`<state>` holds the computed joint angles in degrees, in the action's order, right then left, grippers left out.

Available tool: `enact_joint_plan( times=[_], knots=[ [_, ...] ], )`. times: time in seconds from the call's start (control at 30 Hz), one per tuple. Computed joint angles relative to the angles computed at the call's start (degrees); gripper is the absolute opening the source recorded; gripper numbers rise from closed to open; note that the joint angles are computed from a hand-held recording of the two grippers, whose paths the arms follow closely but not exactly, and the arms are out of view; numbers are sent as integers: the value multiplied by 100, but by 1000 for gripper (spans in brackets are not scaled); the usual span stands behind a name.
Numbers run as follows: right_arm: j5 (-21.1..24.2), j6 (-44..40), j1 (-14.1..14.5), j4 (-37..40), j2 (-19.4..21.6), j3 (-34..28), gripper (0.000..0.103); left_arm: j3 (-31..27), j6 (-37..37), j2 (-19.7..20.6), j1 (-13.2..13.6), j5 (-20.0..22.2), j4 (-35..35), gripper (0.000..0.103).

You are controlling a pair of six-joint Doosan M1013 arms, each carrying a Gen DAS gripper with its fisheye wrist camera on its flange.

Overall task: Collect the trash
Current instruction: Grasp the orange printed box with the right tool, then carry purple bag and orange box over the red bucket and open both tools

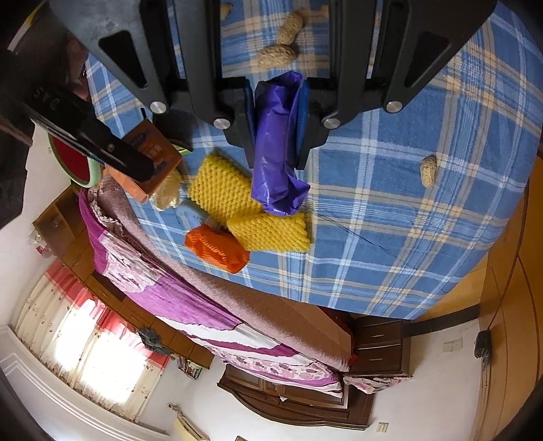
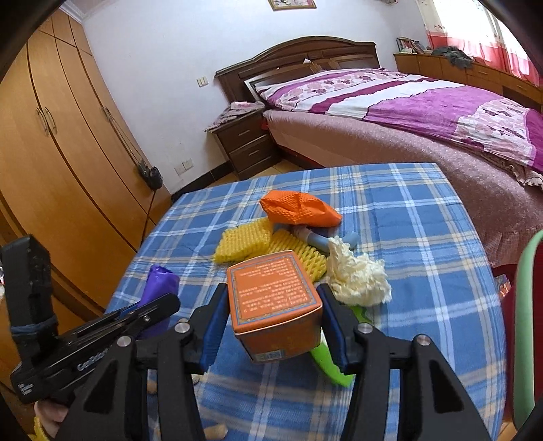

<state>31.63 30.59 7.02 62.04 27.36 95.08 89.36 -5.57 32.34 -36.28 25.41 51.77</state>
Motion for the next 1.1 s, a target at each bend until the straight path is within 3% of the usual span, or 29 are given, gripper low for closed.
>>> enact_joint_plan(
  times=[0.8,1.1],
  knots=[
    [-397,-744,-568,1363,-912,1178,55,6,46,-187,-332,-239,224,19],
    [-500,-1088,-804,1869,-1157,1474,55,-124,486,-167,-452,-319,-66,19]
  ],
)
